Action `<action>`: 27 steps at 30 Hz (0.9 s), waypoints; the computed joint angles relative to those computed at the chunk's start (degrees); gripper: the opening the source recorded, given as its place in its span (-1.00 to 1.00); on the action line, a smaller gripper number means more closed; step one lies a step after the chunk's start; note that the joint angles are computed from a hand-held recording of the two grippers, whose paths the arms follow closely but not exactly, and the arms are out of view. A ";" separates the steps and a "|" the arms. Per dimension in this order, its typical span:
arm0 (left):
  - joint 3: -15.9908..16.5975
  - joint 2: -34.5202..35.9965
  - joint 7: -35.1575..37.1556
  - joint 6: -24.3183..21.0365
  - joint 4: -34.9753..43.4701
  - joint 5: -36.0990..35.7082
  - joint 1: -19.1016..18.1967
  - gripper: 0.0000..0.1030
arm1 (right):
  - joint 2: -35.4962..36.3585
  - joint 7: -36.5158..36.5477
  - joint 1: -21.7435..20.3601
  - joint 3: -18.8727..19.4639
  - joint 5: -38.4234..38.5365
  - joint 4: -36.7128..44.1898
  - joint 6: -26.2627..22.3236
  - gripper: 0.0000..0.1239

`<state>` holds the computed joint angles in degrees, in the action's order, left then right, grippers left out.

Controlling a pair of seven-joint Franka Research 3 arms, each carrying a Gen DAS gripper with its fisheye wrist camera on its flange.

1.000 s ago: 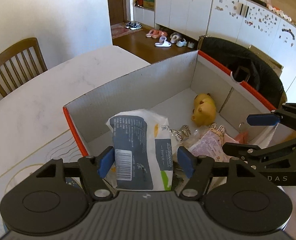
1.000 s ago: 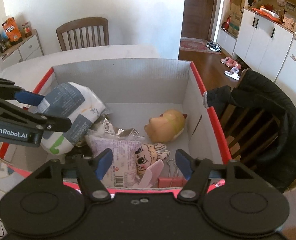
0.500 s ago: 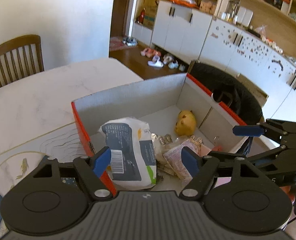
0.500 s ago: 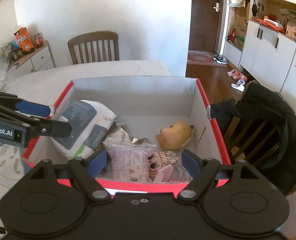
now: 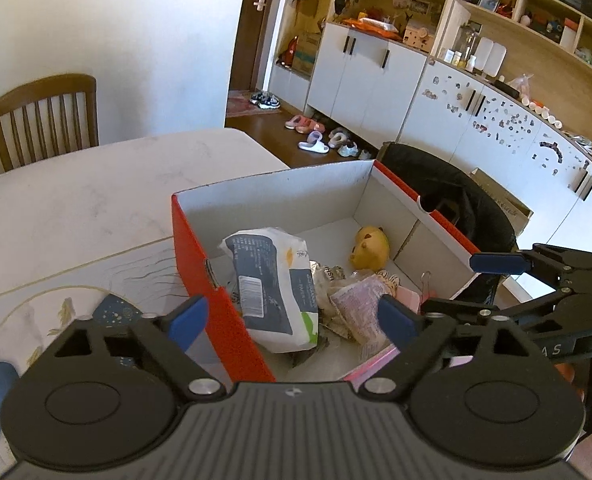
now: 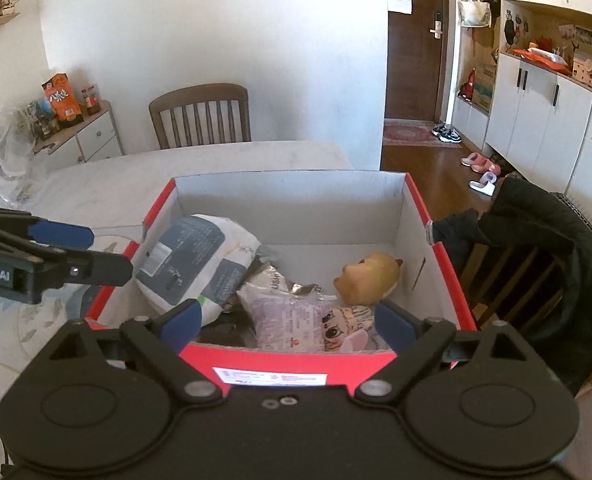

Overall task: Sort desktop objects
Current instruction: 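Lift both grippers out of the shoebox and withdraw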

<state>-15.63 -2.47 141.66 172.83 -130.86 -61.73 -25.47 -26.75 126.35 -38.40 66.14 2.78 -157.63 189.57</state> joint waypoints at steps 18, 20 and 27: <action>4.70 -9.33 17.02 -5.36 -6.30 -13.06 -2.11 0.99 | -11.25 13.96 4.71 2.61 -2.58 0.32 -6.12 0.65; 5.13 -10.26 17.85 -6.02 -7.07 -13.41 -2.02 0.99 | -12.12 15.97 5.20 2.84 -3.38 0.65 -7.08 0.65; 6.83 -13.43 19.03 -8.77 -9.54 -12.94 -1.65 0.99 | -15.05 23.79 6.17 4.08 -5.84 1.70 -10.07 0.65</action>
<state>-8.80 -15.90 160.69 164.06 -140.40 -74.67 -27.12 -41.80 150.14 -32.24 70.22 -3.05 -155.93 179.50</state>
